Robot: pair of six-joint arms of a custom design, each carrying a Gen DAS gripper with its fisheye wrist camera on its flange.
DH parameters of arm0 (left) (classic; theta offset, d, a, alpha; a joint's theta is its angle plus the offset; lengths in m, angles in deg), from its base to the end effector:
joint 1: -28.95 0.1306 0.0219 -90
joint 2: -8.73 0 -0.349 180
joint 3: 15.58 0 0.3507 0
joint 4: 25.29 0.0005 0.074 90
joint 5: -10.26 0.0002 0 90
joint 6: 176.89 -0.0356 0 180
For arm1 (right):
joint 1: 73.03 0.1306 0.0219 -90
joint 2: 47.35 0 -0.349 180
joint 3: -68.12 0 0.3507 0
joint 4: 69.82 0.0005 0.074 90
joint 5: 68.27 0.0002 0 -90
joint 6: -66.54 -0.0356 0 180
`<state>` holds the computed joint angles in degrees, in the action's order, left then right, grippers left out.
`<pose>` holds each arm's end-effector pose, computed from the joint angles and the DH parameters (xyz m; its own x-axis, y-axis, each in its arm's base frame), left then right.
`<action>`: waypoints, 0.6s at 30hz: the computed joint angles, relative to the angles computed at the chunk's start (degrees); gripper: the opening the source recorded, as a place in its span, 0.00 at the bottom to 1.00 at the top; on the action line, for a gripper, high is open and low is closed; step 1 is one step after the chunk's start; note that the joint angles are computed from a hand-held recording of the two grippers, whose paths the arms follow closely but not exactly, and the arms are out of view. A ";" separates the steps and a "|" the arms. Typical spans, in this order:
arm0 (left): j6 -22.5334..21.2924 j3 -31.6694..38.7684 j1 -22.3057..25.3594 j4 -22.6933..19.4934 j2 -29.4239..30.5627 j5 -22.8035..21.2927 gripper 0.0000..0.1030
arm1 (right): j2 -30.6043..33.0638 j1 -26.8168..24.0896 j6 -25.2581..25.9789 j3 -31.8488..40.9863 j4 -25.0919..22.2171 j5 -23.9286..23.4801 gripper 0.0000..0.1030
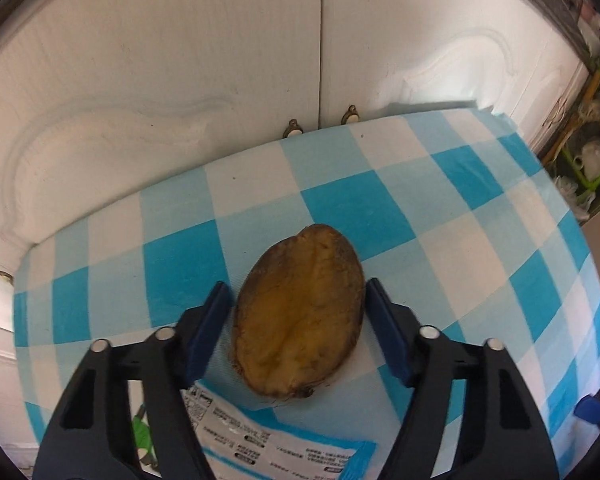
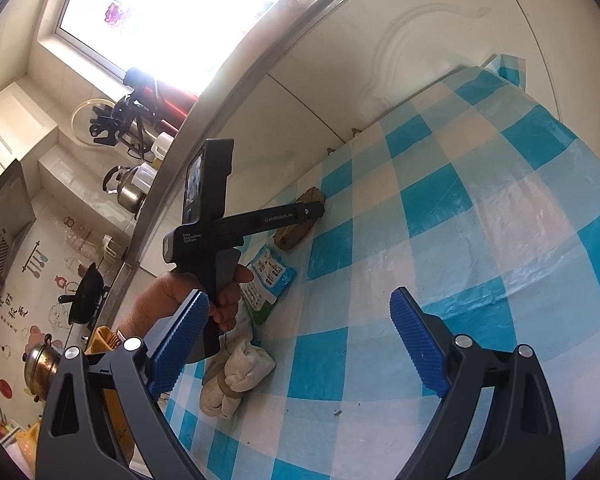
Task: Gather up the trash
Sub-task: 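Grasp the brown potato with the left tool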
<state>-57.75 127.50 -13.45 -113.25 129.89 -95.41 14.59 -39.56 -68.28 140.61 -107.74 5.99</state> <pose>0.4283 -0.3787 0.4611 -0.8661 0.1560 -0.4749 0.1677 0.9857 0.0178 0.2440 0.1723 0.4528 -0.7878 0.2925 -0.5420 -0.2487 0.6540 0.7144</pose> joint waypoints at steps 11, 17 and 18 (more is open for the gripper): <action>2.31 -6.35 -1.03 4.10 -4.17 1.34 0.62 | 2.39 2.21 3.54 2.12 -2.70 -1.15 0.89; 5.15 -15.92 -2.39 10.35 -12.46 2.62 0.62 | 2.13 1.19 2.59 1.46 -2.36 -1.60 0.89; 5.77 -17.12 -2.63 10.71 -13.64 2.51 0.62 | 2.14 1.16 2.48 1.38 -2.37 -1.61 0.89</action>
